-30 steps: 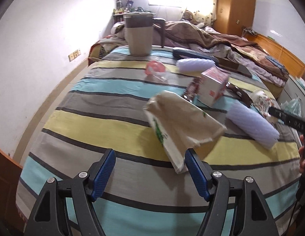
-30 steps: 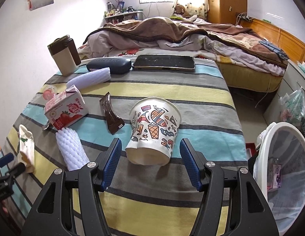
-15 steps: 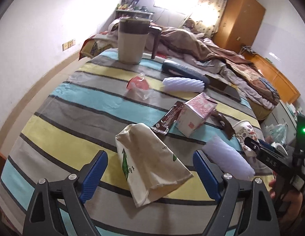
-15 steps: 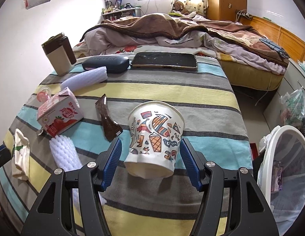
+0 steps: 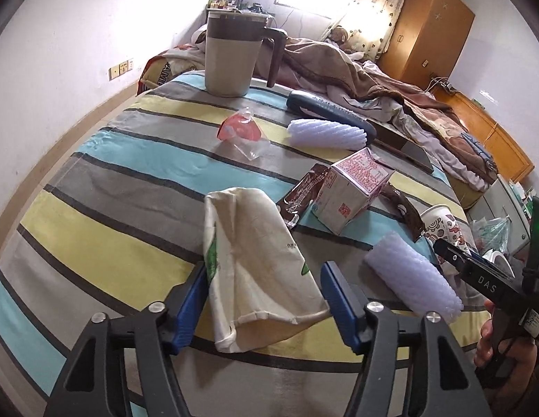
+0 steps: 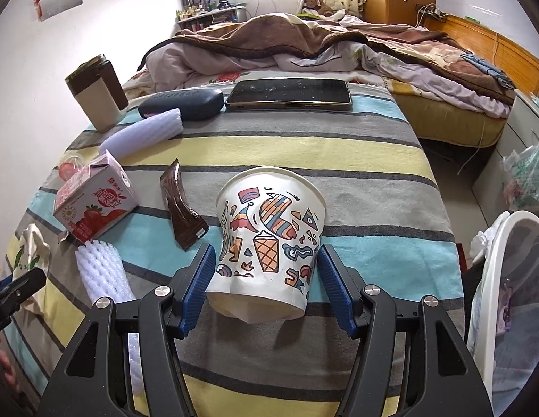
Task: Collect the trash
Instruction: 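Grasp the patterned paper cup with the right tool while the left tool grasps the beige paper bag, then carry the cup and paper bag over the white bin while opening both tools to drop them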
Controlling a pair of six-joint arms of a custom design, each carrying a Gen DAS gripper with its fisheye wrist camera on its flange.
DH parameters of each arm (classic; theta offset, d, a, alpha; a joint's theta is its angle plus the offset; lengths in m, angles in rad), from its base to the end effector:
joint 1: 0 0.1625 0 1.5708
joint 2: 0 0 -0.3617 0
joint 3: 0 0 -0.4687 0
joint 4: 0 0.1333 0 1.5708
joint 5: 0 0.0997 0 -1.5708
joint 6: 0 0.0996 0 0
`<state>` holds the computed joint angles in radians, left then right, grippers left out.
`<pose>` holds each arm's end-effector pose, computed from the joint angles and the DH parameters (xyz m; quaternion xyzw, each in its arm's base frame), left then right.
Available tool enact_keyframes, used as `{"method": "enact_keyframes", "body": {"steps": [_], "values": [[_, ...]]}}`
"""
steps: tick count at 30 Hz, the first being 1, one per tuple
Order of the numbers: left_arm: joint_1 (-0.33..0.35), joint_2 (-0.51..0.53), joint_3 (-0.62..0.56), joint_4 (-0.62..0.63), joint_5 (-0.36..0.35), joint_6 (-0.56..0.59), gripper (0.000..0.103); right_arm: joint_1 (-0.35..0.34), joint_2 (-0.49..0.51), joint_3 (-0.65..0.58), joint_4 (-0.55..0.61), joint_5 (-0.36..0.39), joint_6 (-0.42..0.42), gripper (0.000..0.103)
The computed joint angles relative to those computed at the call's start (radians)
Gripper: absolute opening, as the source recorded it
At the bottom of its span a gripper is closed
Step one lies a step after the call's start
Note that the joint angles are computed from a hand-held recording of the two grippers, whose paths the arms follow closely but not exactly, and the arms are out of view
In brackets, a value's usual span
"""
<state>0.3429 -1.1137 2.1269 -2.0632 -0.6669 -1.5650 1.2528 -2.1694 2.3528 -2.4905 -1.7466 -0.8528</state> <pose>-0.3654 -0.3551 -0.0137 -0.0350 0.8758 -0.3754 0.3013 -0.0140 -0.4131 0.3701 0.2151 -0.9047 0.2536 0.2664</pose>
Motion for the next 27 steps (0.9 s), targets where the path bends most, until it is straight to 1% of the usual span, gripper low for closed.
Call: {"method": "enact_keyframes", "body": {"steps": [1,2,7,11,19,27], "values": [[-0.001,0.0,0.0,0.0,0.002,0.001,0.057,-0.002,-0.001,0.0,0.002,0.005,-0.001,0.06],[-0.002,0.001,-0.001,0.003,0.006,0.004,0.055,-0.004,-0.003,0.002,0.001,0.007,-0.001,0.059],[-0.011,0.008,-0.004,0.006,0.019,0.015,0.047,-0.013,-0.024,0.012,0.003,0.024,-0.006,0.053],[-0.014,0.011,-0.003,-0.003,0.022,0.029,0.044,-0.017,-0.045,0.026,-0.007,0.034,-0.017,0.05],[-0.033,0.02,-0.006,-0.001,0.02,0.035,0.043,-0.038,-0.086,0.04,0.005,0.067,-0.021,0.05],[-0.065,0.066,-0.051,0.015,0.03,0.074,0.043,-0.064,-0.149,0.059,0.026,0.11,-0.038,0.05]]}}
